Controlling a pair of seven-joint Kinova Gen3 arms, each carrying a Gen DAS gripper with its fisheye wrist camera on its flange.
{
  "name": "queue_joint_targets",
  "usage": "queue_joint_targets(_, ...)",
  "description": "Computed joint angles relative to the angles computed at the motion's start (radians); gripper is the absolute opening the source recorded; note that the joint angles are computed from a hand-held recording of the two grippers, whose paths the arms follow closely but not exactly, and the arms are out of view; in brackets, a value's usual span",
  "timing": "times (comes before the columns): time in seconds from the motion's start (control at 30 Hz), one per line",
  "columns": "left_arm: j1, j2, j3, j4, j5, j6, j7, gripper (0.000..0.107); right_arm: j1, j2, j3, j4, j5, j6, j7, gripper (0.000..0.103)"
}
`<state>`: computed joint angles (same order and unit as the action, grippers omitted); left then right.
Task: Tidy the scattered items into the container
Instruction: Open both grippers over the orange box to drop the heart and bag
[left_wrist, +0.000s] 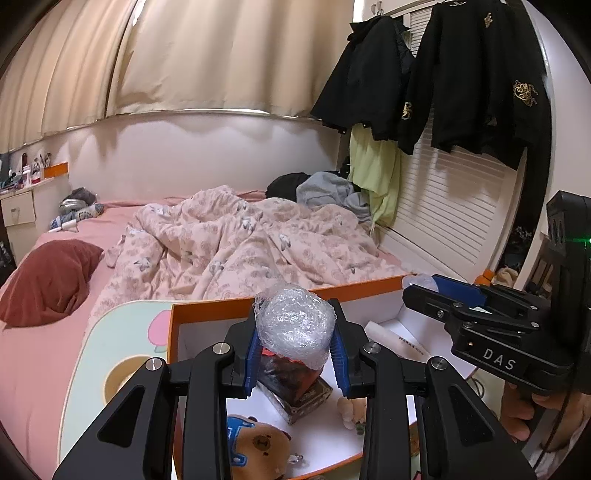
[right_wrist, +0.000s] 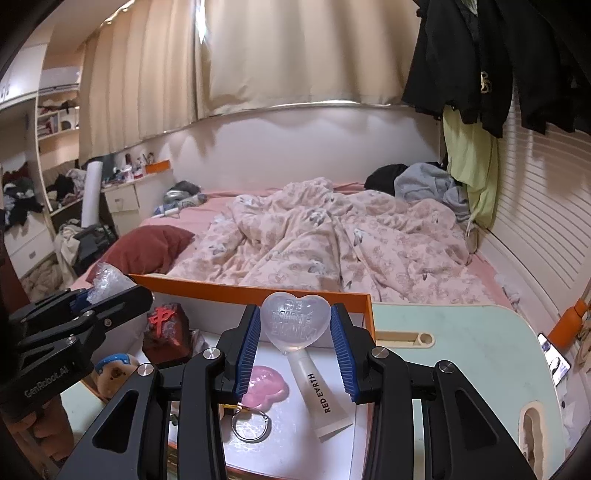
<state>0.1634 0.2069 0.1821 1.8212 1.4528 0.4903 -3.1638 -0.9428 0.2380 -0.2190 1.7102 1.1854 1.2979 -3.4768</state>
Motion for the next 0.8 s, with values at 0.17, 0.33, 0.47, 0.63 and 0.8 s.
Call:
queue_joint_targets(0.17, -0.004, 0.003, 0.001, -0.003, -0.011, 0.007, 0.011, 0.034, 0.002, -0.001, 0.001, 0.0, -0.002, 0.001, 0.004, 0.038)
queue_joint_targets(0.33, -0.003, 0.004, 0.002, -0.003, -0.014, 0.003, 0.011, 0.034, 0.002, -0.002, 0.0, 0.002, 0.001, -0.001, 0.003, 0.038)
queue_joint_targets(0.47, -0.005, 0.004, 0.003, -0.001, -0.009, 0.004, 0.006, 0.034, 0.003, -0.003, -0.001, 0.002, -0.001, -0.002, 0.002, 0.038)
queue_joint_targets(0.63, -0.01, 0.007, 0.001, 0.001, 0.009, 0.024, -0.004, 0.043, -0.013, 0.005, 0.0, 0.007, 0.025, 0.03, -0.024, 0.053)
queue_joint_targets(0.8, -0.014, 0.0, -0.01, 0.021, 0.097, 0.038, -0.071, 0.068, -0.024, 0.008, -0.004, 0.013, 0.044, 0.052, -0.042, 0.057)
